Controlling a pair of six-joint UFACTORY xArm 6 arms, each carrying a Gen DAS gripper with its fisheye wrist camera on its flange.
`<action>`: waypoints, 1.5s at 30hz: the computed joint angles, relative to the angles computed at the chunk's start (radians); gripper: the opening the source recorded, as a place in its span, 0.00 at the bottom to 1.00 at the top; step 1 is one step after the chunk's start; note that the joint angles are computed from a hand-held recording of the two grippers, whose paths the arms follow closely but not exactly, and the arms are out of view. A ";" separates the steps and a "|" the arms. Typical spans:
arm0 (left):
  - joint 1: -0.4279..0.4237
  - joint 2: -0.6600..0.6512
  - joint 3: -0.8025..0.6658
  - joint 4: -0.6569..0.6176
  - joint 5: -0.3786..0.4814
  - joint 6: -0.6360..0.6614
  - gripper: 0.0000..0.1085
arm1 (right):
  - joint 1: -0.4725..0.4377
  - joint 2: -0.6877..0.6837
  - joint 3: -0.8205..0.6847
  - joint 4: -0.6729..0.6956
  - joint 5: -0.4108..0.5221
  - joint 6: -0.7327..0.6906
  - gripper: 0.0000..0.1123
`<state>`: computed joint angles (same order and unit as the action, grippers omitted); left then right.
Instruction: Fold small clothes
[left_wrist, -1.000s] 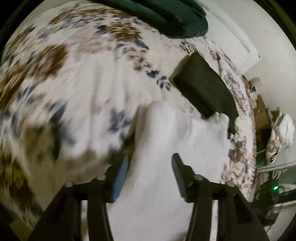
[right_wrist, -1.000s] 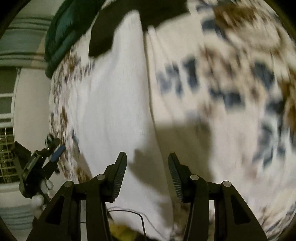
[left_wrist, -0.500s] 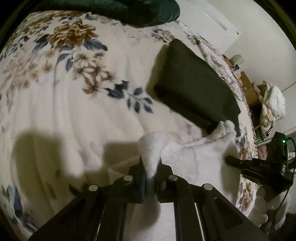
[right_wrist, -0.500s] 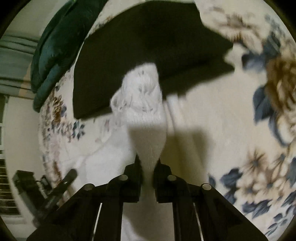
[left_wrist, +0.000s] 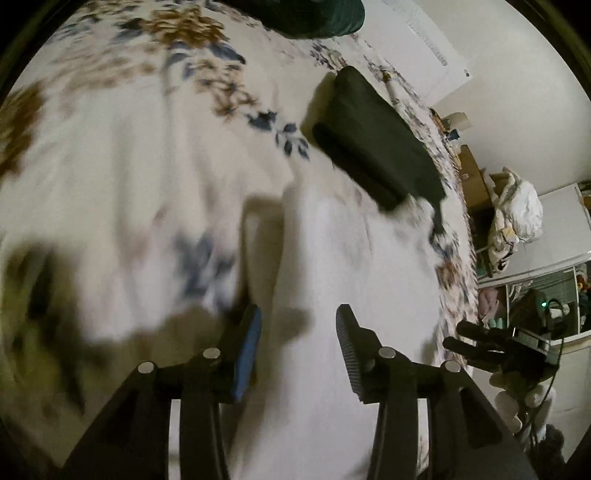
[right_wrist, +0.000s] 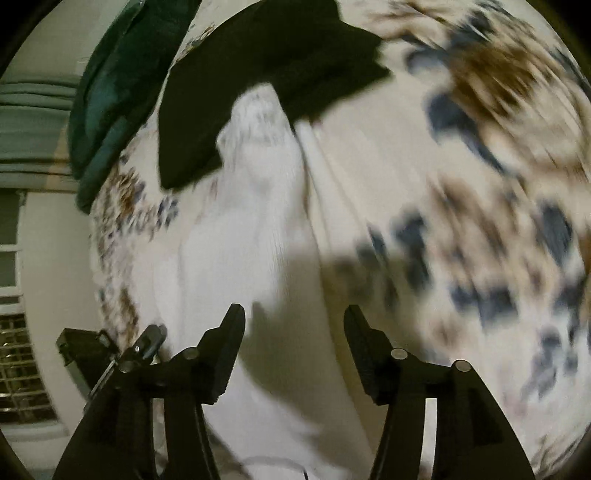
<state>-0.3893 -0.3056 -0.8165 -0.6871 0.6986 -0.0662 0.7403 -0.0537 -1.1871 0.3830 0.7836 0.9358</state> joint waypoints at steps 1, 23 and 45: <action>-0.007 -0.055 0.036 0.033 0.013 -0.039 0.36 | 0.028 -0.061 0.061 0.019 -0.004 0.012 0.53; -0.467 -0.727 0.471 0.523 0.365 -0.846 0.03 | 0.689 -0.118 0.401 -0.025 -0.283 0.725 0.05; -0.227 -1.184 0.826 0.146 0.362 -0.696 0.48 | 0.765 -0.097 0.502 0.363 -0.560 0.380 0.49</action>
